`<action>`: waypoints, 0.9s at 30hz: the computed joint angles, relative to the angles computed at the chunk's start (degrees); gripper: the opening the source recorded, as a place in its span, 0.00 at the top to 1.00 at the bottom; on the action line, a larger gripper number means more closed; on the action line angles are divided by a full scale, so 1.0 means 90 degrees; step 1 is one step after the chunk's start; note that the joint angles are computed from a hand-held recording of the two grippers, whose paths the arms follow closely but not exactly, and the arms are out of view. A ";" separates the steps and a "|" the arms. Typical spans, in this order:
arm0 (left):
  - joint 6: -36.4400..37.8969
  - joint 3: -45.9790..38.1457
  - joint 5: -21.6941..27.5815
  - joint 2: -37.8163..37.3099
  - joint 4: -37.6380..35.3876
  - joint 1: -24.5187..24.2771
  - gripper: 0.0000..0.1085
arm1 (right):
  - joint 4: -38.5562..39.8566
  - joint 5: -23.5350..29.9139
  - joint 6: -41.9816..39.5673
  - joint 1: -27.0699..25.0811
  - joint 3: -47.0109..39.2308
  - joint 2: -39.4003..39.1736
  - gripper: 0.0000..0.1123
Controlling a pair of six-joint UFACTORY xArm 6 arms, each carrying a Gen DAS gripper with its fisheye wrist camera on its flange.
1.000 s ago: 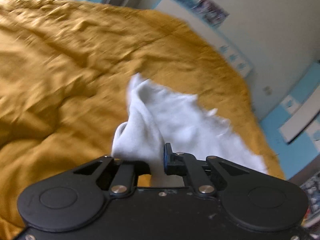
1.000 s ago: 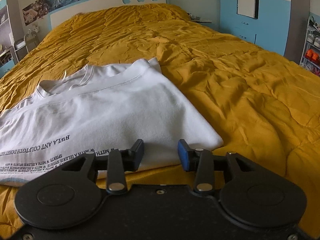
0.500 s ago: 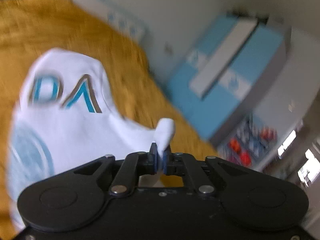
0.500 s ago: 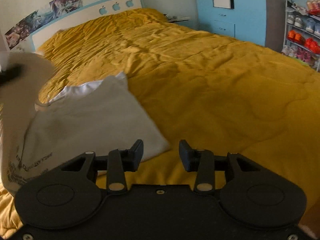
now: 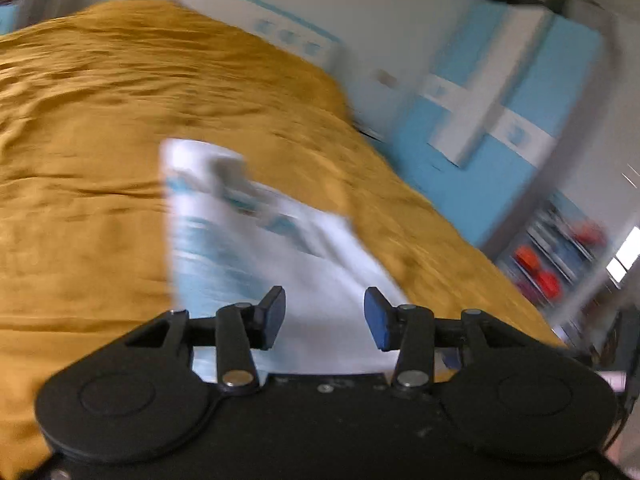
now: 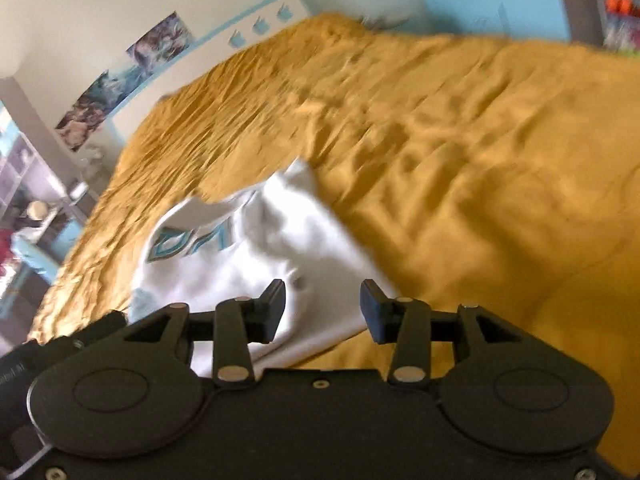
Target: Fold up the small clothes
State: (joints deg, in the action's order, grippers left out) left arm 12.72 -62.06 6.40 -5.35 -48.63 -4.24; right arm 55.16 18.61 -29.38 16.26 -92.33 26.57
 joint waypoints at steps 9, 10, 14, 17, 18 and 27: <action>-0.1679 0.0389 0.0406 -0.0021 0.0785 0.0625 0.59 | -0.0953 0.0708 0.0882 0.0124 -0.1459 0.1060 0.93; -0.1681 0.0320 0.0391 0.0055 0.0787 0.0585 0.59 | -0.0885 0.0654 0.0804 0.0144 -0.1451 0.1004 0.94; -0.1300 0.0133 0.0354 0.0268 0.0512 0.0433 0.58 | 0.0450 -0.0234 -0.0586 0.0187 -0.0701 0.0298 0.97; -0.1715 -0.0160 0.0645 0.0605 0.1049 0.0475 0.57 | -0.0628 -0.0475 0.0323 0.0061 -0.0509 0.0413 0.97; -0.1696 -0.0195 0.0715 0.0652 0.1019 0.0484 0.57 | -0.0933 -0.0148 0.0640 -0.0045 -0.0627 0.0571 0.96; -0.1441 -0.1369 0.1143 0.1524 0.1015 0.0931 0.56 | -0.0280 0.0641 -0.0081 -0.0231 -0.1522 0.0909 0.56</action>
